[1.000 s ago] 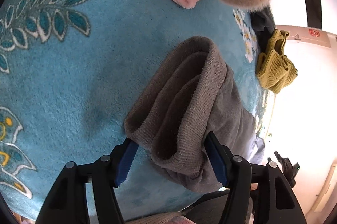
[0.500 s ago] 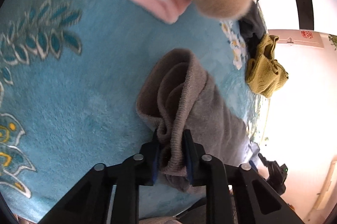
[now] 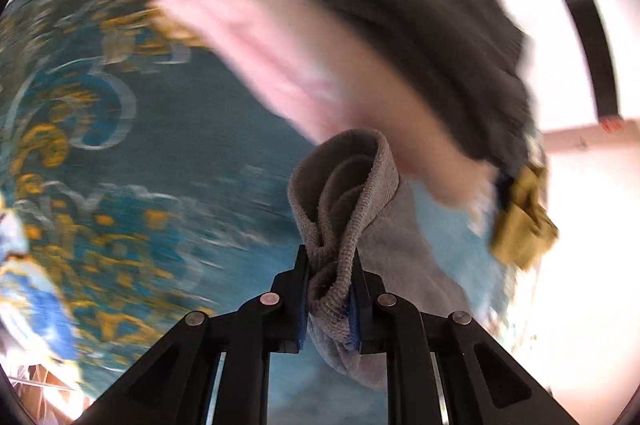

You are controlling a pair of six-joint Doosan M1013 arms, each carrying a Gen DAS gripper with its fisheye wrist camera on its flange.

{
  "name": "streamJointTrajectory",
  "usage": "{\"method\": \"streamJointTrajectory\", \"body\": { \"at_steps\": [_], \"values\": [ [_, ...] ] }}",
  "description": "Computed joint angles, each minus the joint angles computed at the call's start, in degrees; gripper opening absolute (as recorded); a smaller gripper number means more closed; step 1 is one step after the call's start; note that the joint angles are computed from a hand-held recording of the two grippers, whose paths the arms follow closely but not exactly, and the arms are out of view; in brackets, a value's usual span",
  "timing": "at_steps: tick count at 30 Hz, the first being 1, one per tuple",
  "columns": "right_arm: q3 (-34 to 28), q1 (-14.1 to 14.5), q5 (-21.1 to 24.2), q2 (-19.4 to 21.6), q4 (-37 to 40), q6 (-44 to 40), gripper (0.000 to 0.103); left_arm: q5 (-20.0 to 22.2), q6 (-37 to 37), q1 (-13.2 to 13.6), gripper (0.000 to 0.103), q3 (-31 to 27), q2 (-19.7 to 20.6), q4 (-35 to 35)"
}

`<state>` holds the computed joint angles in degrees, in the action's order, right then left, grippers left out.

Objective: Fold clothes

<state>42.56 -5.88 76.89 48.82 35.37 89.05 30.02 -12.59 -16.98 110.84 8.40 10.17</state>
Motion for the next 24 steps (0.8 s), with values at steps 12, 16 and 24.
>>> {"method": "streamJointTrajectory", "body": {
  "at_steps": [12,16,24],
  "values": [
    [0.06,-5.93,-0.64,1.50,0.97,12.51,0.046,7.30,5.90,2.26,0.041,-2.46,1.47,-8.62],
    [-0.80,-6.64,3.81,3.86,7.72,16.52,0.046,7.83,-0.45,1.69,0.042,-2.18,-0.31,-4.37],
    [-3.68,-6.22,0.83,6.15,9.18,20.06,0.046,6.17,0.60,0.45,0.042,-7.38,-0.45,6.06]
  ]
}}
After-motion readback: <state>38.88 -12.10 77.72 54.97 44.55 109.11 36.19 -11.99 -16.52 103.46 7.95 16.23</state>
